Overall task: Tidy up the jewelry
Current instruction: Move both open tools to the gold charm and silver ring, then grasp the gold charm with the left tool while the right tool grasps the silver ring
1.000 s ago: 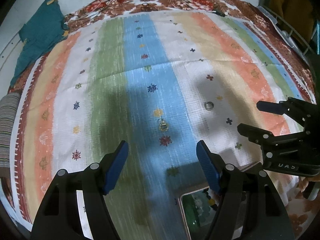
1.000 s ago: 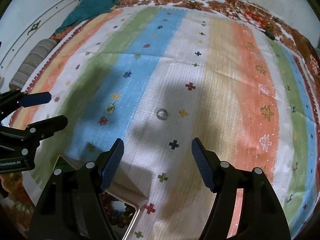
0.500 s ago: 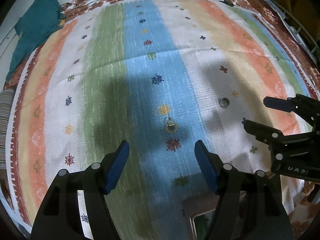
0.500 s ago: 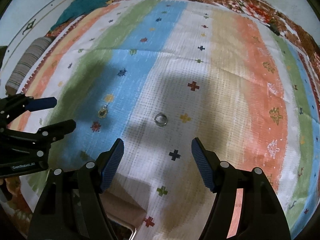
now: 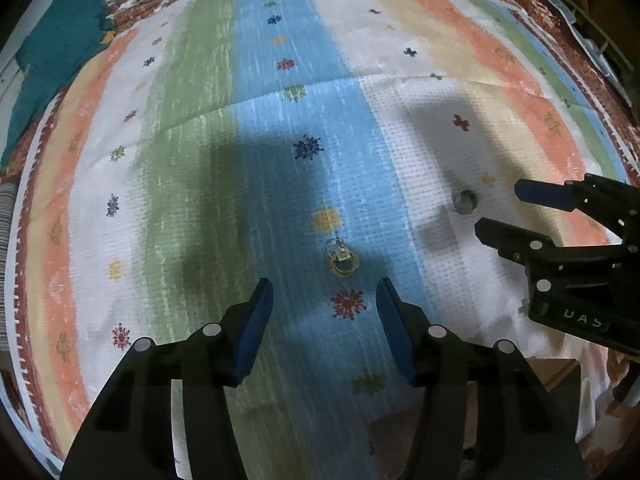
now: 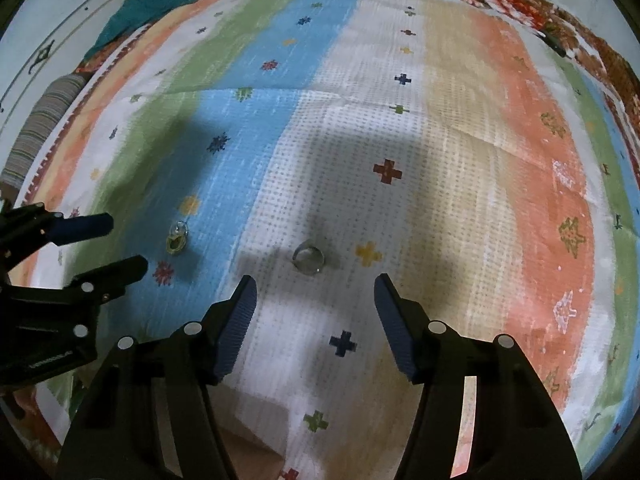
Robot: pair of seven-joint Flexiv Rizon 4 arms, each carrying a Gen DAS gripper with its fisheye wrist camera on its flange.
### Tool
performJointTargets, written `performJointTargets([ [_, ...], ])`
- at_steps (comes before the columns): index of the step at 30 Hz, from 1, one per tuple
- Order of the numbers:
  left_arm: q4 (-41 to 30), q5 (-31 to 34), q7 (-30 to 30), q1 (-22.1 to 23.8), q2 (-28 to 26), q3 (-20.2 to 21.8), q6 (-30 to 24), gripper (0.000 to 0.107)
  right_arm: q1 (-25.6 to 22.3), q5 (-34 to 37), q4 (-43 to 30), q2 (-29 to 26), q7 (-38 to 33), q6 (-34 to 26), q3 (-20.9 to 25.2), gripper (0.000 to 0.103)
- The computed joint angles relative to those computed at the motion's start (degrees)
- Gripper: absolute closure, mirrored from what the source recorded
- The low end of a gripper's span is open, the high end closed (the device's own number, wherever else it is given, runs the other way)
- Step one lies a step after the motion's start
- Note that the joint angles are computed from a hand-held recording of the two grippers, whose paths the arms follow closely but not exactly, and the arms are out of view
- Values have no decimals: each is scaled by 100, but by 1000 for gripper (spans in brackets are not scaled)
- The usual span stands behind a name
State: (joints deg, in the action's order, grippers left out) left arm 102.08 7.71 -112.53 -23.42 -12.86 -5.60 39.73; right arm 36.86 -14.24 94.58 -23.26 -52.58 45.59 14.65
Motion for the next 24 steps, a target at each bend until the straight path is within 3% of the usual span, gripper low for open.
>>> performJointTargets([
  [12,-253,-88,169,-14,-362,7,-56,61,22,64,-266,-284,-127,-104,-21,64],
  [20,-372,-179,254,-13,-564,47,-97,77,38,60,-313,-373,-149,-69,-57,82],
  [24,-410,-172,276,-23,-627,69,-19,81,45,36,-301,-389,-164,-33,-63,82],
])
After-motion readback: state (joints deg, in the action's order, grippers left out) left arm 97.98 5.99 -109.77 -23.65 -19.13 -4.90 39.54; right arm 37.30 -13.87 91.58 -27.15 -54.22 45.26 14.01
